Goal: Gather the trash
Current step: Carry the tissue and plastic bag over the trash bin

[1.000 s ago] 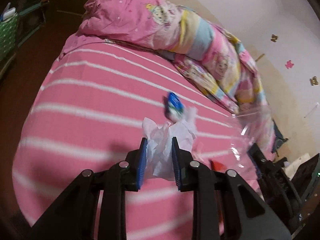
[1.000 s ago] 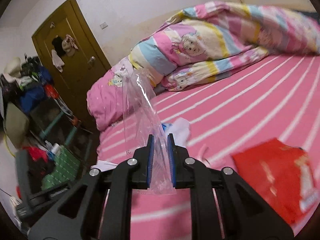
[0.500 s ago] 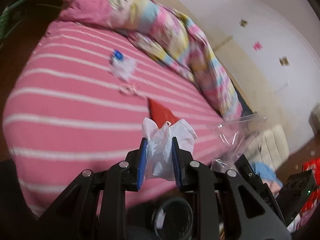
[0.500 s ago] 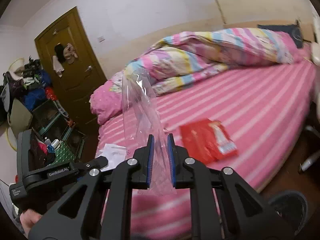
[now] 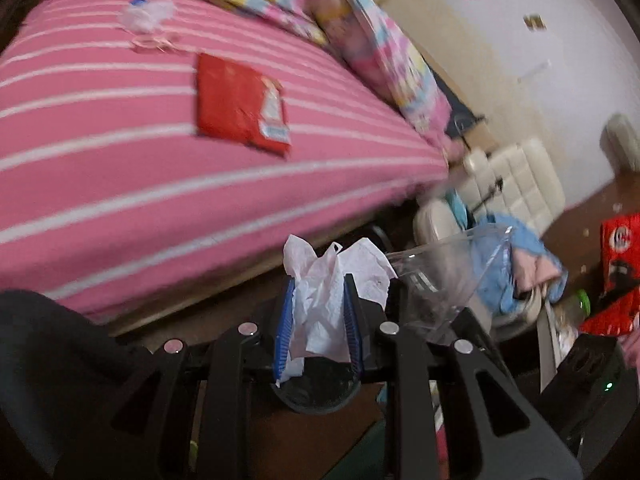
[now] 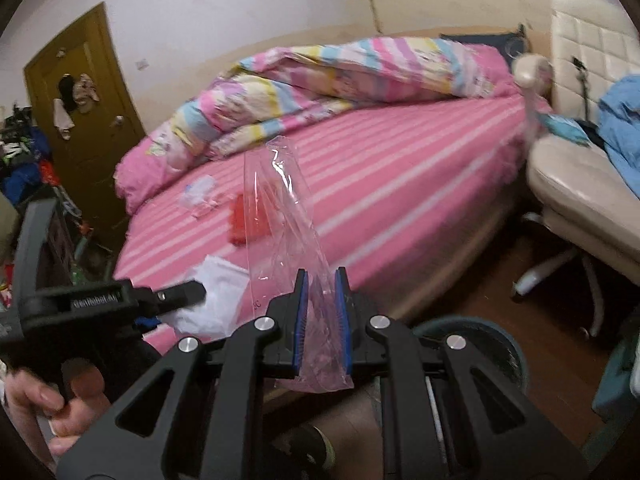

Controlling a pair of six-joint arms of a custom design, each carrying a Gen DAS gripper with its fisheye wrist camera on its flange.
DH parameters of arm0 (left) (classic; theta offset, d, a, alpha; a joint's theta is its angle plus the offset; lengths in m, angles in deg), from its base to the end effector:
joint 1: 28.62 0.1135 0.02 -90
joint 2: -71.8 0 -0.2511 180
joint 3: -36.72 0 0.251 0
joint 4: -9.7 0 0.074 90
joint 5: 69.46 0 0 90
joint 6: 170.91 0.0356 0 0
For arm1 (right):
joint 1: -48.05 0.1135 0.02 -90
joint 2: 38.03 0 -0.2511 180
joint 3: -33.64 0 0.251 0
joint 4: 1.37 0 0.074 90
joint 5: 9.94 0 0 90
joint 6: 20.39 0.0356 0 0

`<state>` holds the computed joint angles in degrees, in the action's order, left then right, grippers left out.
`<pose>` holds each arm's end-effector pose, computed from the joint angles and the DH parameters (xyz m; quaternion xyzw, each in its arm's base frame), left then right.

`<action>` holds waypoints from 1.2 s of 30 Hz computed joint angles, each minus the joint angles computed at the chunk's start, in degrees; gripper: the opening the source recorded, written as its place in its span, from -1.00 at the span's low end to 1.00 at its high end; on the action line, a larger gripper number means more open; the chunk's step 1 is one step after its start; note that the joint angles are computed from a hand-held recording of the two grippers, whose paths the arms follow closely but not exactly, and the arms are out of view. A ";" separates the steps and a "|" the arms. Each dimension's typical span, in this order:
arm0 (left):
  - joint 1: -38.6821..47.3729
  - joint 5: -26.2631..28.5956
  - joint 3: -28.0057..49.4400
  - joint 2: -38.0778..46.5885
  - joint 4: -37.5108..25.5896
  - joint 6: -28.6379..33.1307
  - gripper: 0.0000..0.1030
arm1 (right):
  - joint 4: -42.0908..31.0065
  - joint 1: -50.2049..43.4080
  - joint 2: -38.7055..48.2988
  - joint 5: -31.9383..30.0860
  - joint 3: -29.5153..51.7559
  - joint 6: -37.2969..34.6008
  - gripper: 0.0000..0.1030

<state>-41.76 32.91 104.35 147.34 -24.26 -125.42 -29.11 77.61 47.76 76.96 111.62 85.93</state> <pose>0.2777 -0.0727 0.2495 -0.2031 0.8858 -0.2816 0.3077 0.2942 0.1691 0.2661 -0.1148 0.8815 0.2004 0.4118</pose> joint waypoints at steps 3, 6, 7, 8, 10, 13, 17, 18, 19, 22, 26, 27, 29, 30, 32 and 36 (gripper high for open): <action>-3.36 -0.29 4.16 6.99 0.12 1.94 -0.55 | 1.06 -2.68 -0.44 -0.09 -4.08 -0.68 -0.72; -5.48 2.22 7.89 14.25 1.61 3.64 -0.55 | 1.75 -5.23 1.67 -0.26 -5.80 -1.40 -0.72; -5.89 2.85 9.87 17.34 1.49 3.92 -0.55 | 1.97 -6.35 2.59 -0.21 -6.47 -1.49 -0.72; -6.36 3.05 12.04 20.59 0.91 4.10 -0.55 | 2.00 -7.00 3.34 -0.14 -6.63 -1.43 -0.72; -7.23 4.09 16.16 26.93 -0.61 4.46 -0.55 | 2.34 -8.87 5.03 -0.19 -7.29 -0.98 -0.72; -8.98 4.38 22.76 35.53 -3.25 5.46 -0.55 | 2.67 -11.23 7.79 0.12 -7.81 -0.82 -0.72; -11.32 4.74 30.67 44.13 -6.89 7.88 -0.55 | 2.83 -14.28 12.23 0.32 -7.73 -1.31 -0.72; -11.92 4.76 32.54 45.99 -7.81 8.54 -0.55 | 2.86 -15.23 13.68 0.50 -7.75 -1.38 -0.72; -12.60 4.55 34.67 47.79 -8.82 9.19 -0.55 | 2.74 -15.47 14.31 0.79 -7.73 -1.17 -0.72; -13.90 4.79 38.97 51.63 -10.68 10.77 -0.55 | 3.18 -17.18 16.76 0.93 -7.93 -1.53 -0.71; -15.83 4.79 47.43 58.90 -14.79 12.66 -0.55 | 3.77 -18.80 19.41 1.74 -8.08 -2.38 -0.68; -16.09 4.74 48.36 59.65 -15.23 13.05 -0.55 | 3.87 -19.13 19.87 1.81 -8.04 -2.47 -0.67; -16.94 4.47 52.48 62.66 -17.02 13.90 -0.55 | 3.90 -19.98 21.29 1.99 -7.45 -2.89 -0.67; -17.18 4.39 53.60 63.50 -17.48 13.84 -0.52 | 3.85 -19.96 21.54 2.19 -7.28 -2.82 -0.64; -17.19 3.79 55.22 64.83 -18.55 13.64 -0.28 | 3.86 -20.21 22.20 2.62 -6.82 -2.79 -0.54; -17.13 2.44 56.75 65.82 -18.62 11.88 0.19 | 3.89 -19.93 22.33 3.89 -6.41 -2.59 -0.05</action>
<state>-58.90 35.35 161.10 213.16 -42.88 -113.54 -25.23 57.68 70.09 80.86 105.21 83.34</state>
